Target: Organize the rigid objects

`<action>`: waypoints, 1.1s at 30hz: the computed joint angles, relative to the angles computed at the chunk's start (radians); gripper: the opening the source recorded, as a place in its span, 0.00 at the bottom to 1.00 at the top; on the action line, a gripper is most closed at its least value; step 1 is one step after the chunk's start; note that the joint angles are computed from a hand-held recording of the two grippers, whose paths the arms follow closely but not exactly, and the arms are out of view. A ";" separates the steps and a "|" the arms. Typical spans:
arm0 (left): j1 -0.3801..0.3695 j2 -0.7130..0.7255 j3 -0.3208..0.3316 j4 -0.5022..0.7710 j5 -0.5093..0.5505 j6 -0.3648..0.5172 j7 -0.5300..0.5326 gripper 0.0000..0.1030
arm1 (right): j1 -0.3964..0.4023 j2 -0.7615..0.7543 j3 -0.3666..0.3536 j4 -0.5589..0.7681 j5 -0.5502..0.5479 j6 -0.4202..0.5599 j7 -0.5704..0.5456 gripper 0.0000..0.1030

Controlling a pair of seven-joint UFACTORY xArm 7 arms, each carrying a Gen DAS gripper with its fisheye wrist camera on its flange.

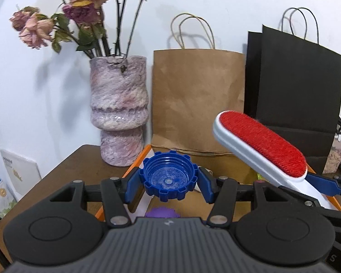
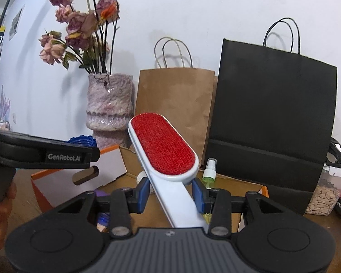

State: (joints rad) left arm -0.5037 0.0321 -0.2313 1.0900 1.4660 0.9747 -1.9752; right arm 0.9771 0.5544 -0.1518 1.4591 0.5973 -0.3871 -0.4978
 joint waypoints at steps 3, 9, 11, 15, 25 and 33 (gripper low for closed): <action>0.004 0.007 0.005 0.003 -0.006 -0.008 0.019 0.60 | 0.039 0.010 -0.055 0.017 0.029 0.055 -0.010 0.40; 0.002 -0.013 0.000 -0.022 0.015 0.026 -0.020 1.00 | 0.185 0.036 -0.242 0.007 0.083 0.069 0.062 0.98; 0.006 -0.022 -0.001 -0.029 0.013 0.027 -0.027 1.00 | 0.179 0.028 -0.234 -0.004 0.088 0.047 0.062 1.00; 0.014 -0.031 -0.004 -0.034 0.006 0.025 -0.029 1.00 | 0.137 0.015 -0.181 -0.005 0.103 0.031 0.046 1.00; 0.017 -0.034 -0.012 -0.035 0.000 0.029 -0.018 1.00 | 0.135 0.019 -0.171 0.006 0.137 0.041 0.005 1.00; 0.011 -0.057 -0.025 -0.051 -0.009 0.045 -0.012 1.00 | 0.156 0.015 -0.185 -0.005 0.186 0.026 -0.009 1.00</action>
State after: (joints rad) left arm -0.4925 -0.0250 -0.2565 1.0392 1.4568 1.0201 -1.9877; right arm 1.1335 0.5689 -0.3373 1.4540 0.7832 -0.3607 -0.5065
